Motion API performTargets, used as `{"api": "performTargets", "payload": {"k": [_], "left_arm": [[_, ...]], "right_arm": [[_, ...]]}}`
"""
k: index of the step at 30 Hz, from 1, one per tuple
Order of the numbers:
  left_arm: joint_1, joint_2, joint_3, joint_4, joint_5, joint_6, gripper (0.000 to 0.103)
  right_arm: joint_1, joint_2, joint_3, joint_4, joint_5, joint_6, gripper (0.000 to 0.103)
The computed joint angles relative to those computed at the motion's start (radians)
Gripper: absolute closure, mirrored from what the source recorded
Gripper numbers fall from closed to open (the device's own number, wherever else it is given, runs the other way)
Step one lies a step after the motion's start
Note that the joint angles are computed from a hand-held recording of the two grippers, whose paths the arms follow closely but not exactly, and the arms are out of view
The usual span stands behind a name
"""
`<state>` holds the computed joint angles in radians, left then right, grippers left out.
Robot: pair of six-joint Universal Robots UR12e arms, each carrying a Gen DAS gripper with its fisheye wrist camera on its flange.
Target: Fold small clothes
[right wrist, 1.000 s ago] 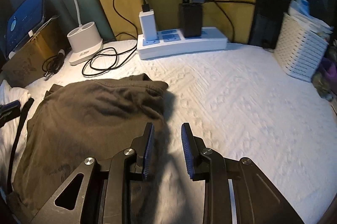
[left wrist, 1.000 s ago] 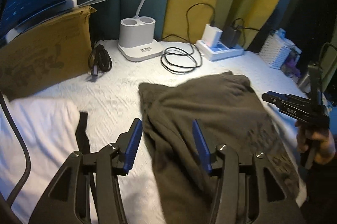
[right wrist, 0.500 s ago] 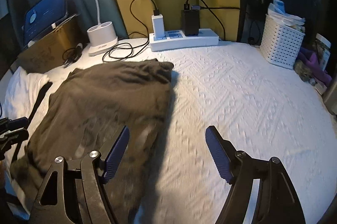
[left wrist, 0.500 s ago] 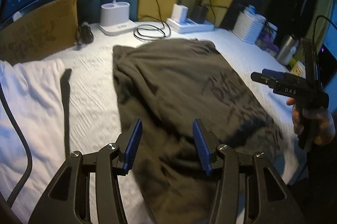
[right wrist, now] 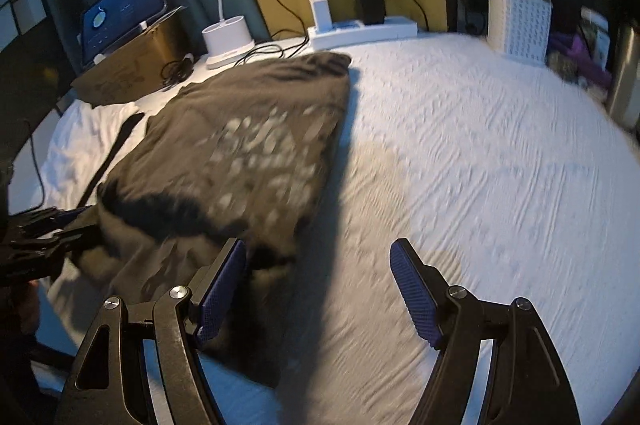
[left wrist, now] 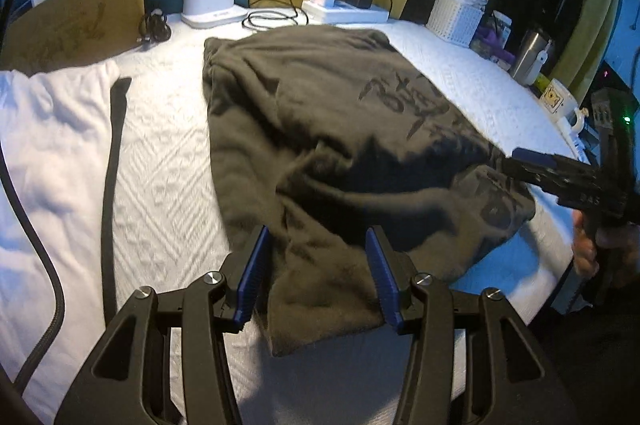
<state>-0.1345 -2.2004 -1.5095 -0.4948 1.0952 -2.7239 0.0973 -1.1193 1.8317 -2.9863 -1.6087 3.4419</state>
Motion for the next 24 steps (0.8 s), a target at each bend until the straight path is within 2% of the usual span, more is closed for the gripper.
{"api": "performTargets", "payload": {"k": [1, 3, 5, 6, 7, 8, 9, 14, 24], "left_arm": [[0.001, 0.000, -0.003, 0.005, -0.003, 0.000, 0.055], [0.003, 0.002, -0.014, 0.013, -0.020, 0.006, 0.074], [0.002, 0.009, -0.032, 0.038, -0.022, 0.026, 0.086], [0.003, 0.011, -0.036, 0.048, -0.024, 0.030, 0.092], [0.004, 0.015, -0.045, 0.065, -0.028, 0.031, 0.093], [0.008, 0.021, -0.057, 0.091, -0.043, 0.023, 0.095], [0.011, 0.024, -0.062, 0.102, -0.052, 0.019, 0.096], [0.029, 0.050, -0.088, 0.135, -0.092, -0.006, 0.096], [0.038, 0.044, -0.108, 0.051, -0.005, 0.011, 0.096]], "right_arm": [[0.000, -0.001, 0.009, -0.004, 0.026, 0.012, 0.032], [0.006, 0.000, 0.016, -0.002, 0.046, 0.020, 0.043], [0.014, 0.004, 0.024, -0.017, 0.055, 0.024, 0.053], [0.018, 0.006, 0.028, -0.028, 0.062, 0.018, 0.068], [0.018, 0.007, 0.028, -0.026, 0.088, 0.013, 0.074], [0.022, 0.007, 0.030, -0.030, 0.086, 0.011, 0.087], [0.029, 0.005, 0.031, -0.032, 0.072, 0.005, 0.094], [0.041, -0.015, 0.045, -0.060, 0.048, 0.004, 0.095], [0.070, -0.019, 0.059, -0.022, -0.003, 0.002, 0.095]]}}
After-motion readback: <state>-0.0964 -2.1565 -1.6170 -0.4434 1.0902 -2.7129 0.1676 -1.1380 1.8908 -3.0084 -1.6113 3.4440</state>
